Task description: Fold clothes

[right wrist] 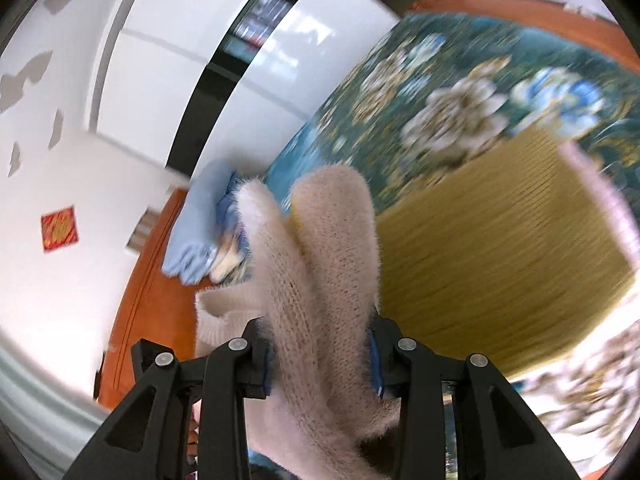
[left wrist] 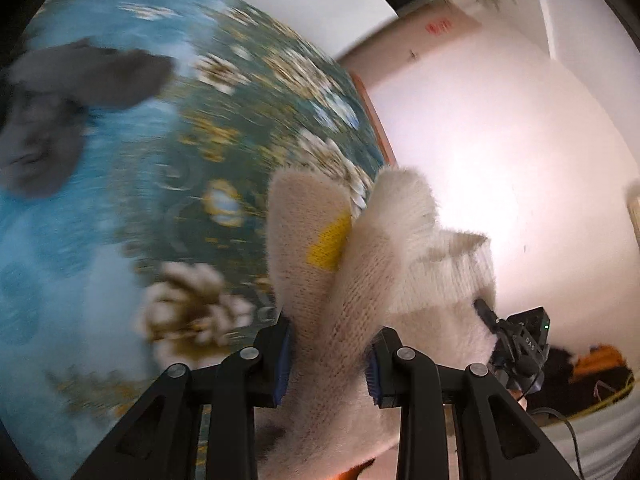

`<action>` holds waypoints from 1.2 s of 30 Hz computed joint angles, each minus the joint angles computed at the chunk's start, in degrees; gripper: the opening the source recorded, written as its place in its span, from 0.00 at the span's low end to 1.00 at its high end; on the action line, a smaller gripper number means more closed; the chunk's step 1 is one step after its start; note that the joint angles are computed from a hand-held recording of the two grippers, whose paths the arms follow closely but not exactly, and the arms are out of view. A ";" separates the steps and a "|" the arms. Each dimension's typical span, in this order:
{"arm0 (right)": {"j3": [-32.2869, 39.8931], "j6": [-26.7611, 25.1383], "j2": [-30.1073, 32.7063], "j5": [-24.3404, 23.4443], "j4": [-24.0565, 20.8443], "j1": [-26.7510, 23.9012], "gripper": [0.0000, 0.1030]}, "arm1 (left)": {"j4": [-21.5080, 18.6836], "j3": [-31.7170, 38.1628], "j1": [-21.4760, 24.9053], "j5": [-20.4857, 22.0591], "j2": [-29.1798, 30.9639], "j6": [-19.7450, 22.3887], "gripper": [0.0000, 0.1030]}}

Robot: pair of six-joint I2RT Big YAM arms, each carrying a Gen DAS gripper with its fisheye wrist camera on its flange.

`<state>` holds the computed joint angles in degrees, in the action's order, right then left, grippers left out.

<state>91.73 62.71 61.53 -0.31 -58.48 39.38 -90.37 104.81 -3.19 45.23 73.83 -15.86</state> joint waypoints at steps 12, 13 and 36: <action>-4.93 -4.22 -4.89 -7.27 -1.53 -19.26 0.35 | 1.54 10.41 -15.20 -9.71 11.03 -5.58 0.33; -5.71 -4.03 -4.91 -7.53 -2.20 -19.77 0.35 | 1.25 9.50 -15.45 -10.58 11.00 -5.14 0.34; -4.47 -7.19 -1.99 -6.70 -9.28 -21.98 0.41 | 1.94 5.68 -15.55 -12.75 6.28 -3.01 0.45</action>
